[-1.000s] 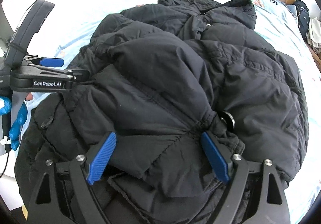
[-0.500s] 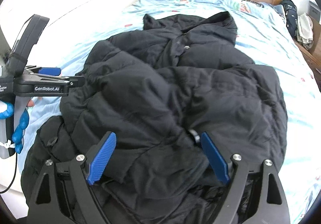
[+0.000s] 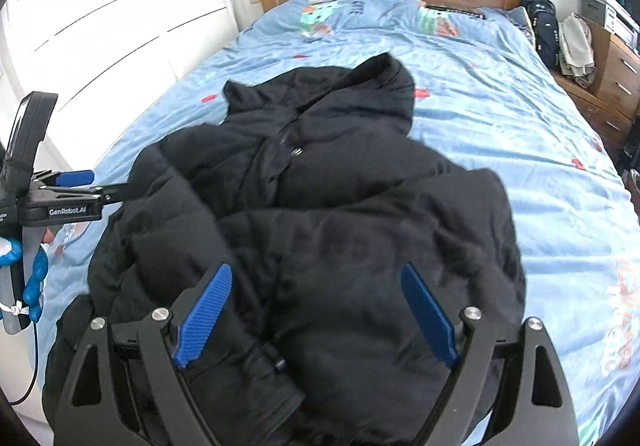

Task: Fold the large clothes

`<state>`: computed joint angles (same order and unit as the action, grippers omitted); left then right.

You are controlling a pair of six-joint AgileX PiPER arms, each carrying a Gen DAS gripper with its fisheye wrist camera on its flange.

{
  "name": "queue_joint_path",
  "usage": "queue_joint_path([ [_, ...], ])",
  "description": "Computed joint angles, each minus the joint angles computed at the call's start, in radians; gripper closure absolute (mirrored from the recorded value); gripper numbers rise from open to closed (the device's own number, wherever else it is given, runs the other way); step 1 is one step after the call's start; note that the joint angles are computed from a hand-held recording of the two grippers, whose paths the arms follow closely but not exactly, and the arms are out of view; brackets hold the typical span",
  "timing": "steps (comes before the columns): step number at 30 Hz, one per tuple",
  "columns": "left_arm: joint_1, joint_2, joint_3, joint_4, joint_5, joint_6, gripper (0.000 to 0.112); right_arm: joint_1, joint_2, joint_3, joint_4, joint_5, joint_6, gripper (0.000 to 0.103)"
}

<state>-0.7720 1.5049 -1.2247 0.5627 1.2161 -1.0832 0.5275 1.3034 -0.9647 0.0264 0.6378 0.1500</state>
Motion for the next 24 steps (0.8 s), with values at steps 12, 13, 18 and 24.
queue_joint_path([
  [12, 0.513, 0.068, -0.025, -0.562, -0.487, 0.504, 0.023, -0.281, 0.281, -0.290, 0.281, -0.016, -0.322, 0.016],
  [13, 0.556, 0.090, -0.040, -0.650, -0.506, 0.572, 0.023, -0.296, 0.314, -0.329, 0.302, -0.010, -0.334, 0.016],
  [18, 0.689, 0.193, -0.116, -0.953, -0.552, 0.801, 0.023, -0.339, 0.461, -0.514, 0.400, 0.027, -0.368, 0.016],
  [24, 0.795, 0.377, -0.278, -1.212, -0.550, 0.972, 0.021, -0.391, 0.723, -0.840, 0.559, 0.100, -0.323, 0.016],
])
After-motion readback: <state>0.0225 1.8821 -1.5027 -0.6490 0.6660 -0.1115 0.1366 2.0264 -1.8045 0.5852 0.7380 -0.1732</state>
